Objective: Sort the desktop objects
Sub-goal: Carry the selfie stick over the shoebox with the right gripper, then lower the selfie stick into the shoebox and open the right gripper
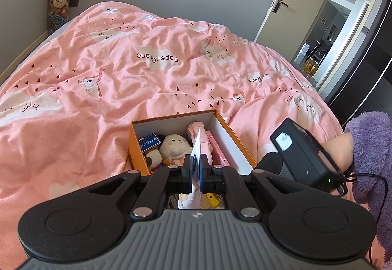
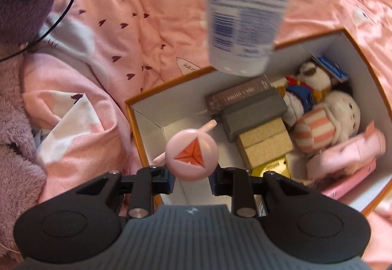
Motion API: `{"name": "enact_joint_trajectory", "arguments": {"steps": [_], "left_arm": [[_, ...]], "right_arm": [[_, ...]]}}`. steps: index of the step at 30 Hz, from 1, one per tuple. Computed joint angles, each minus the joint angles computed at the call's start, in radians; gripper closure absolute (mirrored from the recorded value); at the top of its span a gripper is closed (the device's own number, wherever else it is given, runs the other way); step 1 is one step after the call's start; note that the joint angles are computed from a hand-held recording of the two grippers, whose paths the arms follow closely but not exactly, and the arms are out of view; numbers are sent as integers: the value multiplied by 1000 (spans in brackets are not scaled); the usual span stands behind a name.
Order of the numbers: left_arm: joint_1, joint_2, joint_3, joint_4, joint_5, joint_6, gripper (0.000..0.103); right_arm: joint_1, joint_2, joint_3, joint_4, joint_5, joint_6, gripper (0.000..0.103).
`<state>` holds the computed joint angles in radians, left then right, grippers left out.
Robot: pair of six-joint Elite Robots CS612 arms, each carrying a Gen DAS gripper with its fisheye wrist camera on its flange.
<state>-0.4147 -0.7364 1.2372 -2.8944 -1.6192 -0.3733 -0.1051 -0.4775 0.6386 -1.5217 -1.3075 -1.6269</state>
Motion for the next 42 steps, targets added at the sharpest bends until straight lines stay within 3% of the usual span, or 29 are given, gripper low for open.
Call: {"name": "enact_joint_trajectory", "arguments": {"steps": [18,29,42], "left_arm": [[1,9,-9,9,-13,-12,98],[1,12,-14,11,-33,-9,98],[1,20,-23,35,-43,-4,98]], "right_arm": [[-1,29,-50,-37,-208,33,72],[46,40,-18,-166,-448,-43,69],[66,57,-20,-178,-497,-111,70]]}}
